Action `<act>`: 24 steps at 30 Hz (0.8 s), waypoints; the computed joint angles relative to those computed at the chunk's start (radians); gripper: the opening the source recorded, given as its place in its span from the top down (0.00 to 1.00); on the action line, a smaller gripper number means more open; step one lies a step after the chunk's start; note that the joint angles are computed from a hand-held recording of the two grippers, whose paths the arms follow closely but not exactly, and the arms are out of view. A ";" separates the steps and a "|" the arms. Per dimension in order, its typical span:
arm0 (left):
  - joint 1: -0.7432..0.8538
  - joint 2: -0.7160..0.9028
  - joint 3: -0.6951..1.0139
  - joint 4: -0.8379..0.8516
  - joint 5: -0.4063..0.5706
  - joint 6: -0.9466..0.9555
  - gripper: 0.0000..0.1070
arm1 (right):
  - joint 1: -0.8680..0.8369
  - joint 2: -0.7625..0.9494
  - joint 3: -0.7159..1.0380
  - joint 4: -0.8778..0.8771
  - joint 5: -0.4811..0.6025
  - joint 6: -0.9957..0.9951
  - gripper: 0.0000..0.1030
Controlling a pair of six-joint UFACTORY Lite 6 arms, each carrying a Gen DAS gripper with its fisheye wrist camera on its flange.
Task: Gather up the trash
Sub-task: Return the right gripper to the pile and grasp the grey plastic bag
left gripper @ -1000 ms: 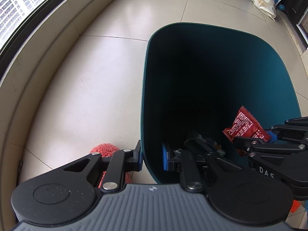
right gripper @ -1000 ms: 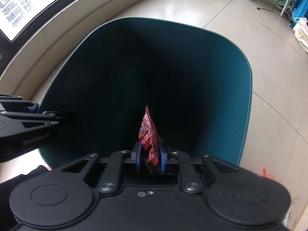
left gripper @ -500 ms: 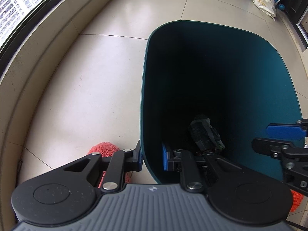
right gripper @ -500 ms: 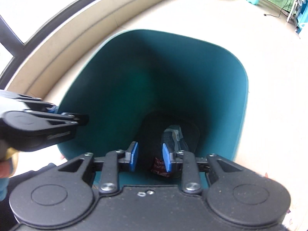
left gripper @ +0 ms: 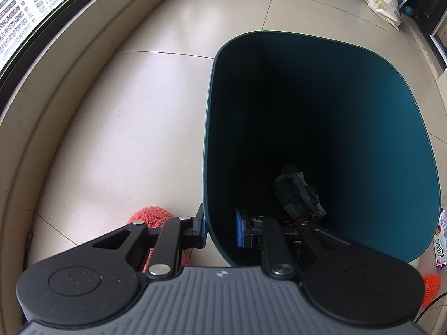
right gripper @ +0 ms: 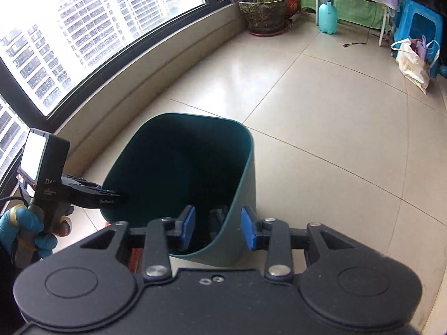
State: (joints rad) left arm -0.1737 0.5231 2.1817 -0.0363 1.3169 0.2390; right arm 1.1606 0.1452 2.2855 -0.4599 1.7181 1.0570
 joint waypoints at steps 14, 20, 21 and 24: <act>-0.009 -0.053 -0.074 0.016 -0.033 -0.008 0.83 | 0.292 -0.595 -0.954 0.053 -0.014 0.588 0.56; -0.020 -0.069 -0.096 0.030 -0.045 -0.011 0.83 | 0.318 -0.818 -1.453 0.217 -0.240 0.744 0.56; -0.022 -0.073 -0.104 0.032 -0.050 -0.013 0.83 | 0.306 -0.853 -1.522 0.241 -0.286 0.741 0.56; -0.027 -0.081 -0.119 0.037 -0.061 -0.017 0.83 | 0.267 -0.839 -1.631 0.283 -0.381 0.693 0.56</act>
